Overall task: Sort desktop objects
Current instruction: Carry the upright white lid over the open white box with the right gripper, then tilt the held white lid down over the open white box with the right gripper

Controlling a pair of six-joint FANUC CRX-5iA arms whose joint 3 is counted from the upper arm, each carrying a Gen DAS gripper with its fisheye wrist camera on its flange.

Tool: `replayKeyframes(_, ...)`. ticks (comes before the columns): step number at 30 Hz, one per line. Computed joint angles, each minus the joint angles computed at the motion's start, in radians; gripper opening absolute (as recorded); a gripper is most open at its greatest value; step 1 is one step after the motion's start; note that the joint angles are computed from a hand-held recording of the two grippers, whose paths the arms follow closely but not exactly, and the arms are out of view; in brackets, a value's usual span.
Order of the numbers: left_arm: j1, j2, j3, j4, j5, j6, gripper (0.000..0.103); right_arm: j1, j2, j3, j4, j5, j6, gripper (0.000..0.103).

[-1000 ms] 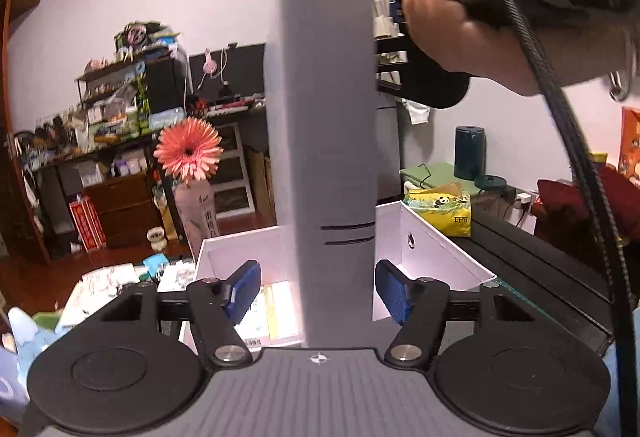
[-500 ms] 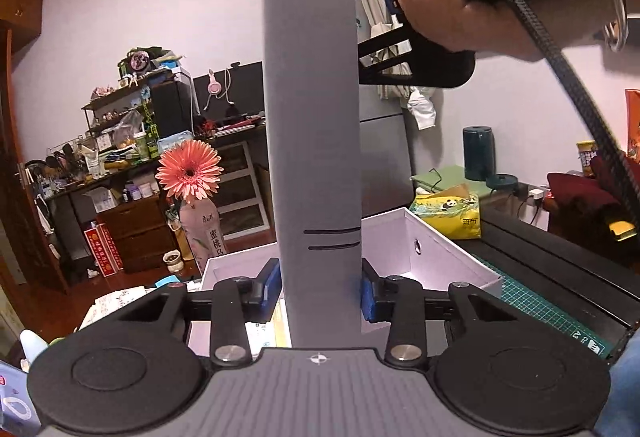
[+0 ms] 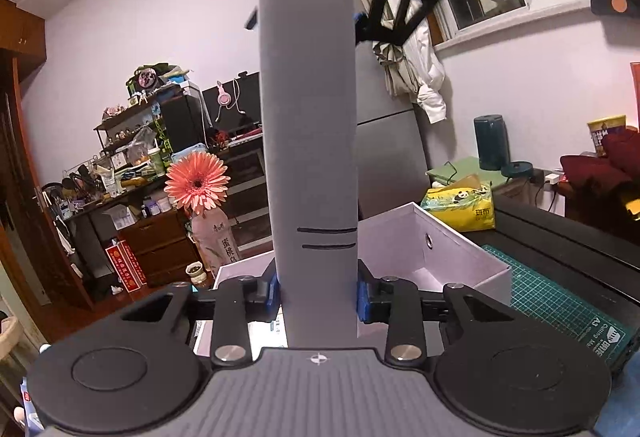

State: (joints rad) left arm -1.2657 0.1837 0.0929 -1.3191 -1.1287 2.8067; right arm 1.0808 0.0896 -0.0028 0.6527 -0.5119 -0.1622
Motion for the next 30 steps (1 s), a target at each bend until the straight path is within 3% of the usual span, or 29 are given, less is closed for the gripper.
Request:
replayKeyframes(4,-0.003,0.003,0.002,-0.001,-0.005,-0.008,0.034,0.051,0.098,0.252,-0.144,-0.308,0.245,0.059)
replayKeyframes(8,-0.003,0.004,0.002,-0.002,-0.006,-0.008,0.034,0.083,0.217,0.496,-0.192,-0.573,0.438,0.059)
replayKeyframes(10,-0.005,0.005,0.002,-0.002,-0.008,-0.008,0.034,0.1,0.255,0.556,-0.17,-0.645,0.481,0.058)
replayKeyframes(12,-0.005,0.004,0.001,0.0,-0.01,-0.009,0.035,0.116,0.283,0.596,-0.148,-0.698,0.538,0.048)
replayKeyframes(13,-0.004,0.003,0.001,0.001,-0.011,-0.009,0.035,0.121,0.283,0.591,-0.137,-0.697,0.55,0.042)
replayKeyframes(25,-0.002,-0.004,-0.009,0.014,0.001,-0.038,0.039,0.084,0.11,0.244,-0.06,-0.4,0.401,0.041)
replayKeyframes(30,-0.013,-0.058,-0.056,-0.001,0.044,0.003,0.061,0.059,0.03,0.092,-0.02,-0.255,0.351,0.041)
